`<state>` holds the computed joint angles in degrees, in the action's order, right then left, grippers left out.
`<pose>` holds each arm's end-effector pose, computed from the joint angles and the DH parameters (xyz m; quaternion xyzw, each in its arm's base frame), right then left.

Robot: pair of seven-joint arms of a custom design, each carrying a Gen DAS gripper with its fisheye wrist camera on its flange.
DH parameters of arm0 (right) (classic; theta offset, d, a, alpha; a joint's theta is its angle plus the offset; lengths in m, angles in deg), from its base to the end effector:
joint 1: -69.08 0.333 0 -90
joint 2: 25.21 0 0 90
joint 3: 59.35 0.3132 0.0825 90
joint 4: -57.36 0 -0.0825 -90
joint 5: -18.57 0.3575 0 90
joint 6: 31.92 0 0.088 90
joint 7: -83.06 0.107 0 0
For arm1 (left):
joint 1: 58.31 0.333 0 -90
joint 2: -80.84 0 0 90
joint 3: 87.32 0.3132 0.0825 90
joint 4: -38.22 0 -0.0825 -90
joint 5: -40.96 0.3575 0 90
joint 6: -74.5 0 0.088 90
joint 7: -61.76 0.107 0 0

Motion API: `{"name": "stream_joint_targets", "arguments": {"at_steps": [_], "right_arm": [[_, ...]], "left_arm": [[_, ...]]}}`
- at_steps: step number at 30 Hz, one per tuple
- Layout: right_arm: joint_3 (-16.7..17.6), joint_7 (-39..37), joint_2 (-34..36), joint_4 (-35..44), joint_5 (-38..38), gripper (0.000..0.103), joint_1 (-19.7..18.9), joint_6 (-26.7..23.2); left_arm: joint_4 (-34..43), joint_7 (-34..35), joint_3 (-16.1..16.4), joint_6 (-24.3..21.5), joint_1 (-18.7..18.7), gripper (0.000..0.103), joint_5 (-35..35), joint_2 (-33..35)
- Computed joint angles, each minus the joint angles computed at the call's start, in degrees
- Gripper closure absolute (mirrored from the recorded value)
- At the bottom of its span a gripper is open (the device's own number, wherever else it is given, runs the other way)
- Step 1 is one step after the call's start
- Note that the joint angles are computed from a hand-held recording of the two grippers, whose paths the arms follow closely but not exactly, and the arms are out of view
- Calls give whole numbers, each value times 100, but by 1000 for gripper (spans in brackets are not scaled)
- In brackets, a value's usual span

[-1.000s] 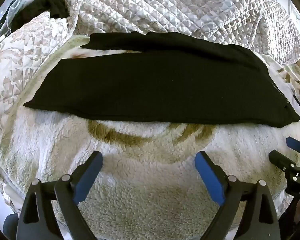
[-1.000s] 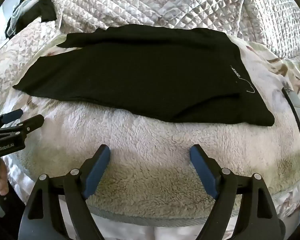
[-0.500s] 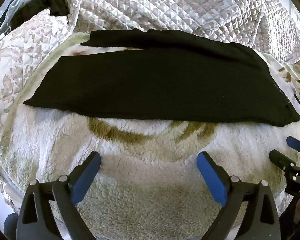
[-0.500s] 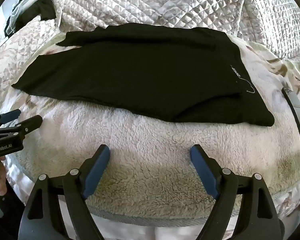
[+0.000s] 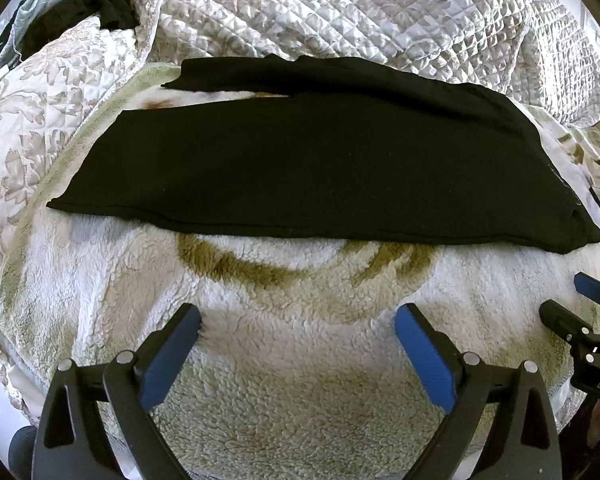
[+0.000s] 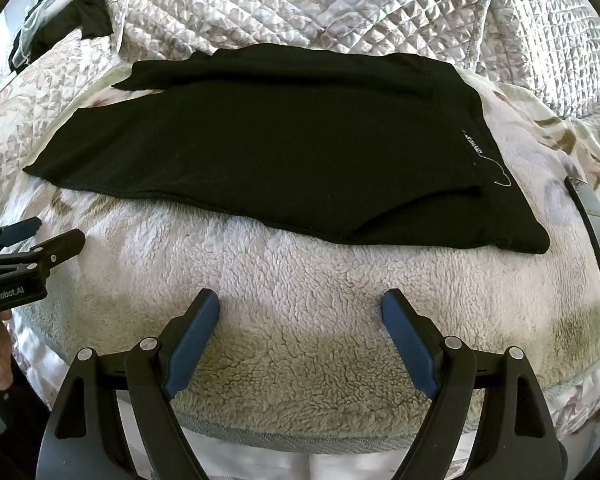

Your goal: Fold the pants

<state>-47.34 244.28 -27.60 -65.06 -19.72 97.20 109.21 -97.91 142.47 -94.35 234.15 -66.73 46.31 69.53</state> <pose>0.4122 0.3500 0.4730 -0.6426 0.7025 -0.2169 0.2155 0.4739 -0.1379 0.4813 -0.6074 0.7354 -0.2290 0.1945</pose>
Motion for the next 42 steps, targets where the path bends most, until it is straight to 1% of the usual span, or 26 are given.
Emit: {"name": "stream_joint_targets", "arguments": {"at_steps": [42], "right_arm": [[-20,-82,35,61,70,19,23,-59]], "left_arm": [[50,-1,-14,-76,8,2,-6,10]]}}
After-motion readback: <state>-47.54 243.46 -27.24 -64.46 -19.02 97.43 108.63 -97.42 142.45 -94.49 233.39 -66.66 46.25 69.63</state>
